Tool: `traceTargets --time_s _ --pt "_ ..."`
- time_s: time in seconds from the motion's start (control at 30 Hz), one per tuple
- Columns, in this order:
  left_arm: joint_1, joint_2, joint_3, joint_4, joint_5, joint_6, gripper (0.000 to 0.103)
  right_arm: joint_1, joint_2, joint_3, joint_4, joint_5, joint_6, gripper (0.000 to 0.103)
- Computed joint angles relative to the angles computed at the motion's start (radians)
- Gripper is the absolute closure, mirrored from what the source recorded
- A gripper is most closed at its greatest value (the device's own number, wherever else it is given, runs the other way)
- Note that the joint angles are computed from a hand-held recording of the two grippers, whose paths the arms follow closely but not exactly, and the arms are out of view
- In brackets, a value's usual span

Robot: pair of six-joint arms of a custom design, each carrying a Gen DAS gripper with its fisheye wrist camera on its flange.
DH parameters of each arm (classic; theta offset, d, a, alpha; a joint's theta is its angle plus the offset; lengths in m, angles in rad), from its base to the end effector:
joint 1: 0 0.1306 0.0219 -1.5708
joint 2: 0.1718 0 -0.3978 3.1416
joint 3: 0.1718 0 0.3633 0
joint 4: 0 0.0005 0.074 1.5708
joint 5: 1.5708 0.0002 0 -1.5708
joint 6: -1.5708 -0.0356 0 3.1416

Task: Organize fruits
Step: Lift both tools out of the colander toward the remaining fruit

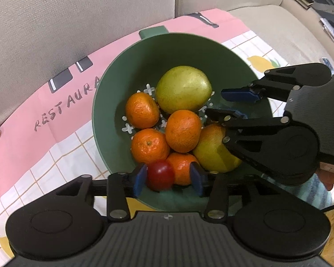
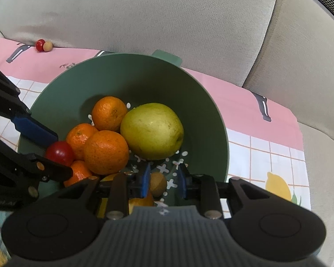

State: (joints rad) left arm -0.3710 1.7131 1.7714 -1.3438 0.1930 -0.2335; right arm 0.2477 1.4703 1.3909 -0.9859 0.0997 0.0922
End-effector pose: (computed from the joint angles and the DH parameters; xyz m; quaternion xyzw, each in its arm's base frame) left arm 0.4987 -0.2019 0.4255 0.3064 0.9365 -0.1049 0.1346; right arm 0.4520 0.1101 0.4027 -0.1513 0.9552 -0.0287 0.2527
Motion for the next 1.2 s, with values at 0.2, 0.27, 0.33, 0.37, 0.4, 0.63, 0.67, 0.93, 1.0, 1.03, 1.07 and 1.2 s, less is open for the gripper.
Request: traceTargets --time_s 0.2,0.27,0.33,0.37,0.4,0.63,0.67,0.93,1.0,1.03,1.07,1.2 --pt "0.003 -0.03 -0.017 0.022 0.033 -0.01 0.04 0.008 -0.01 -0.002 0.008 0.03 0.004 0.058" --pt "0.003 -0.043 -0.022 0.032 0.034 -0.017 0.04 0.01 -0.014 -0.005 0.011 0.037 0.003 0.054" --pt "0.007 -0.056 -0.027 0.037 0.042 -0.027 0.038 0.011 -0.02 -0.005 0.011 0.035 -0.008 0.05" --pt "0.009 -0.062 -0.03 0.039 0.046 -0.029 0.037 0.012 -0.022 -0.005 0.012 0.038 -0.011 0.048" --pt "0.013 -0.07 -0.034 0.041 0.05 -0.029 0.036 0.018 -0.025 -0.007 0.014 0.051 -0.014 0.046" --pt "0.04 -0.123 -0.064 0.079 0.047 -0.02 0.036 0.054 -0.053 -0.02 0.023 0.106 -0.032 0.028" --pt "0.044 -0.128 -0.066 0.084 0.047 -0.019 0.036 0.058 -0.056 -0.021 0.023 0.112 -0.033 0.028" --pt "0.089 -0.19 -0.103 0.133 0.046 -0.002 0.036 0.1 -0.072 0.0 0.0 0.117 -0.08 0.021" --pt "0.107 -0.201 -0.111 0.142 0.05 0.007 0.036 0.12 -0.07 0.012 -0.006 0.115 -0.094 0.021" --pt "0.116 -0.207 -0.115 0.147 0.053 0.013 0.036 0.129 -0.068 0.019 -0.009 0.111 -0.098 0.021" --pt "0.126 -0.212 -0.118 0.15 0.055 0.018 0.036 0.137 -0.067 0.024 -0.012 0.107 -0.102 0.021" --pt "0.172 -0.232 -0.133 0.169 0.065 0.045 0.036 0.18 -0.054 0.057 -0.022 0.09 -0.114 0.019"
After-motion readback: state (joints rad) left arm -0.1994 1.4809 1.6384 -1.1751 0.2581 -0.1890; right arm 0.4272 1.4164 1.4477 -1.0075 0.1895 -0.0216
